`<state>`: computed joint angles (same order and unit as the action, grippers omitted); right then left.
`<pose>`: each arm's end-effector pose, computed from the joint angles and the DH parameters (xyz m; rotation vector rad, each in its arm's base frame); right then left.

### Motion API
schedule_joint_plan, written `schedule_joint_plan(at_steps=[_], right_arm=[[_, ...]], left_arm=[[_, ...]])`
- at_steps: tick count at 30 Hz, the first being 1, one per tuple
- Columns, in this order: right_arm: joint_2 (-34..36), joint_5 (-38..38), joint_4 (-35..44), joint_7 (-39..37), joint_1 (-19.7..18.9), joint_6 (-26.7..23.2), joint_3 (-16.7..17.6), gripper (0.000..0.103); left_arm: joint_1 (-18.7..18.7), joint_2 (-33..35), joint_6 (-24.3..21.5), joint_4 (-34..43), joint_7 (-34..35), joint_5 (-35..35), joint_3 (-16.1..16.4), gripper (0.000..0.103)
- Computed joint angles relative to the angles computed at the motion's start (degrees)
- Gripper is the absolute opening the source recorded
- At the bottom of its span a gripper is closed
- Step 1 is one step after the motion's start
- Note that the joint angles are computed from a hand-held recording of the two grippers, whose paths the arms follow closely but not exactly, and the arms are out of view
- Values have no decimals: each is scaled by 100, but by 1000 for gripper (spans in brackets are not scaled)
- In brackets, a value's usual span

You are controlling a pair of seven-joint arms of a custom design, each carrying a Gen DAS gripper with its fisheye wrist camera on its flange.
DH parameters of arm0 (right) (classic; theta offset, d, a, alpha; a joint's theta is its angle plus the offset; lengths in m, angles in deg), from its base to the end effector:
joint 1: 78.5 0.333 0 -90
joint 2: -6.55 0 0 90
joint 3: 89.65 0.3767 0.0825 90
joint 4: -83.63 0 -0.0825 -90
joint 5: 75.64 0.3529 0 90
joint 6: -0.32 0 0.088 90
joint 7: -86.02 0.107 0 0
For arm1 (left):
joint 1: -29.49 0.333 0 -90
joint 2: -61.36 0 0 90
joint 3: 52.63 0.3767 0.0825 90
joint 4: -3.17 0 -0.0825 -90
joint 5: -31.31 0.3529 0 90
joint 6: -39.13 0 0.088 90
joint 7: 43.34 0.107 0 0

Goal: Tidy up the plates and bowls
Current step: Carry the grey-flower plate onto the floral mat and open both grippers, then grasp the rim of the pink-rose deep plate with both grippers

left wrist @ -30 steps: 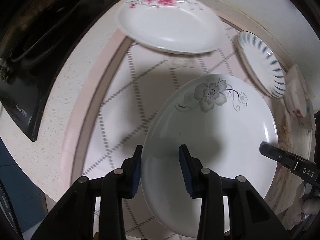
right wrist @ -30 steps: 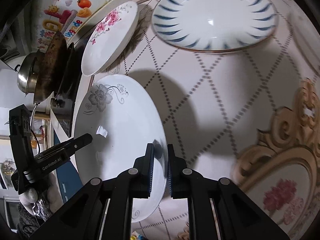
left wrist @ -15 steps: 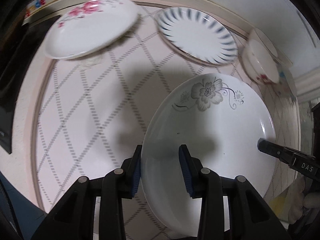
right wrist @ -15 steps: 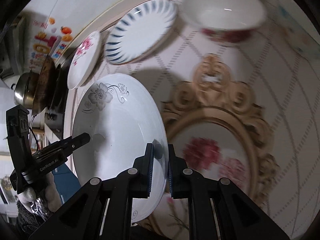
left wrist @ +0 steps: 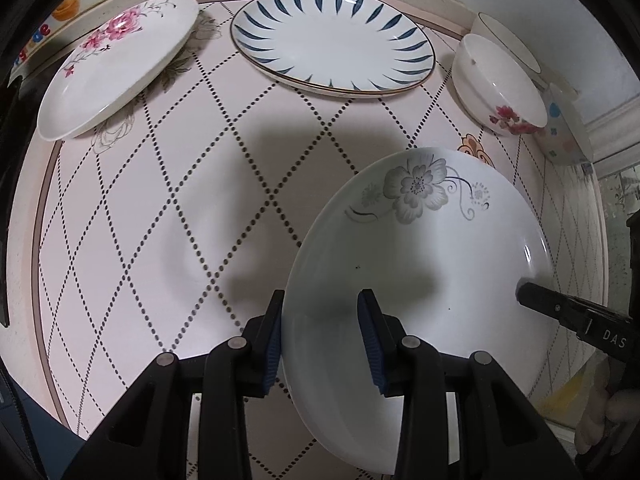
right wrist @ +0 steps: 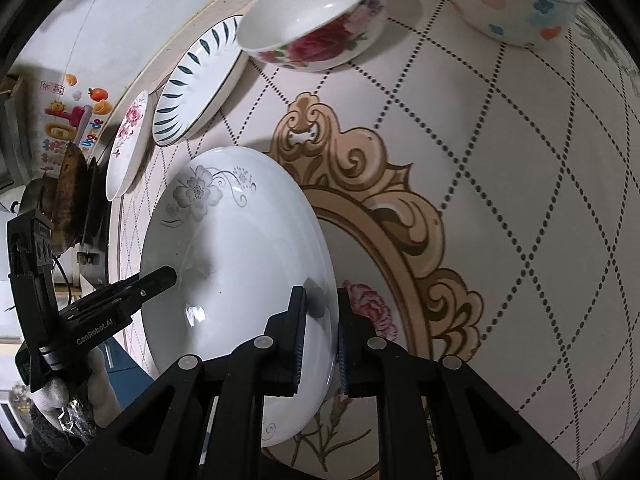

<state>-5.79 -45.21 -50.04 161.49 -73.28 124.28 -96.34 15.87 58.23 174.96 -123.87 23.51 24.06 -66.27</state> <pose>0.4406 0.0056 0.5072 -1.8632 1.9835 0.3490 0.4511 -0.2363 0.4980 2.2109 -2.1912 0.3486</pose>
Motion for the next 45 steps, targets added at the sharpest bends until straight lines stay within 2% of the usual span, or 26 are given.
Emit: schedule_joint_plan(at_steps=[22, 29, 33, 35, 37, 38, 41, 45], right_arm=[[100, -80, 50, -279, -182, -171, -75, 17], [203, -202, 250, -128, -232, -406, -30, 19], [76, -586, 553, 228, -274, -545, 27, 20], [-20, -549, 740, 278, -236, -595, 5, 22], [-37, -463, 1014, 389, -157, -630, 28, 36], [-14, -402, 1151, 449, -100, -620, 57, 39], [258, 21, 1657, 520, 143, -591, 172, 50], [1139, 290, 2588, 719, 459, -472, 557, 50]], left_arm=[[-204, 313, -171, 273, -536, 536, -43, 33], [-158, 54, -315, 415, -500, 699, -16, 33], [98, -450, -164, 461, -539, 829, 76, 34], [297, -588, -156, 534, -542, 877, 151, 42], [503, -665, -81, 527, -521, 853, 245, 45], [636, -674, -17, 499, -529, 874, 308, 45], [953, -497, -51, 532, -359, 698, 527, 45], [1378, -153, -17, 536, -192, 438, 808, 45]])
